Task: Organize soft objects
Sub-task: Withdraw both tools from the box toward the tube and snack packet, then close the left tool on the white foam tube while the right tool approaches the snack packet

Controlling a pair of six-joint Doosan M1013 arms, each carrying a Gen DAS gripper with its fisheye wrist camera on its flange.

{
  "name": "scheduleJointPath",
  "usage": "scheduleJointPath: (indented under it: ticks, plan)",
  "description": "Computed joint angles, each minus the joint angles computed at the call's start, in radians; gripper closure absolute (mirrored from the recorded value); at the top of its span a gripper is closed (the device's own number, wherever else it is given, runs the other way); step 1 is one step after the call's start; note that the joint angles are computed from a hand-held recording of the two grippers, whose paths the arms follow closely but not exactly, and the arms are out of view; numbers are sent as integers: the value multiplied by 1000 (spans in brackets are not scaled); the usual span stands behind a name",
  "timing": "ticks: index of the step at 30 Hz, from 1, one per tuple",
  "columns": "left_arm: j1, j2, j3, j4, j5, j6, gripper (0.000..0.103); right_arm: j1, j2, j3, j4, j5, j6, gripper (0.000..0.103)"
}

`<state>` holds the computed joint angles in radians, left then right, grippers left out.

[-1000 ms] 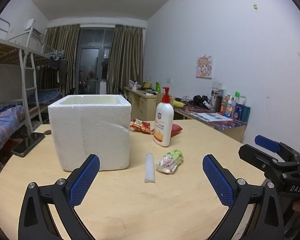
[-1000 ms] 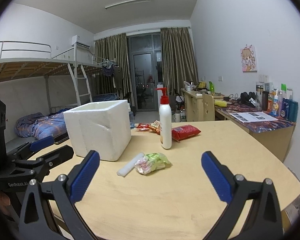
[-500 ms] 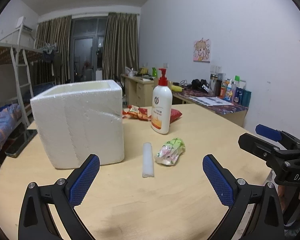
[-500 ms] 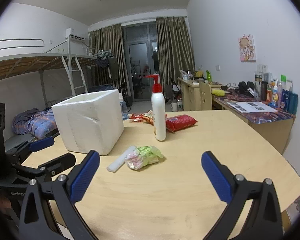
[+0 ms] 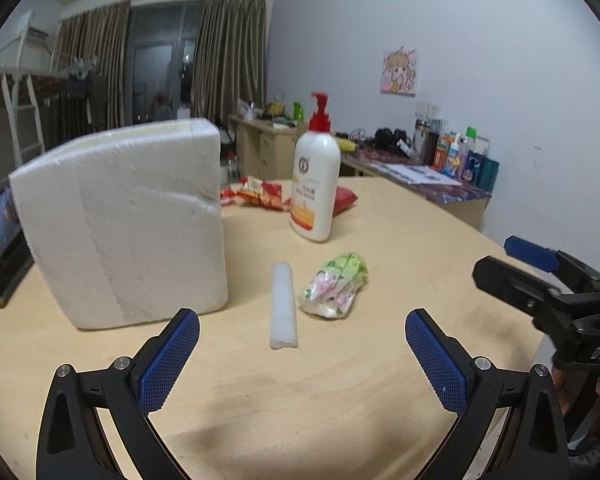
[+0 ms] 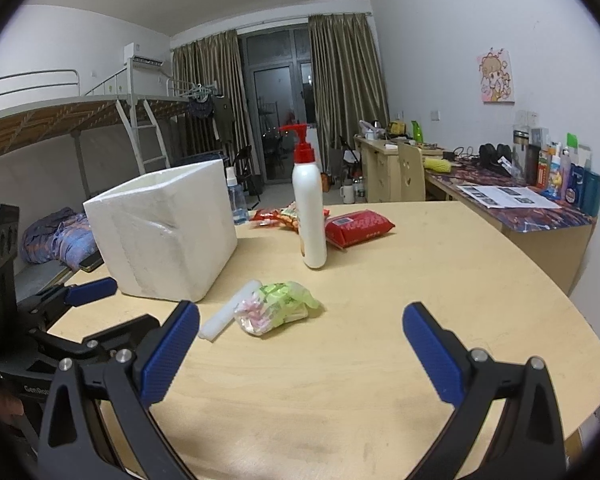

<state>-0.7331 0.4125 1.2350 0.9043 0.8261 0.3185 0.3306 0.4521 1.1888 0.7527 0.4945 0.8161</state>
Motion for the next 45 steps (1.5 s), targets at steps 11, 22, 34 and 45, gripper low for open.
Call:
scheduleJointPath:
  ticks: [11, 22, 34, 45]
  plan:
    - [52, 73, -102, -179, 70, 111, 0, -4, 86, -139, -118, 143, 123, 0]
    - [82, 129, -184, -311, 139, 206, 1, -1, 156, -256, -186, 265, 167, 0]
    - [101, 170, -251, -389, 239, 234, 29, 2, 209, -344, -194, 350, 150, 0]
    - [96, 200, -301, -384, 285, 293, 72, 2, 245, -405, -211, 398, 162, 0]
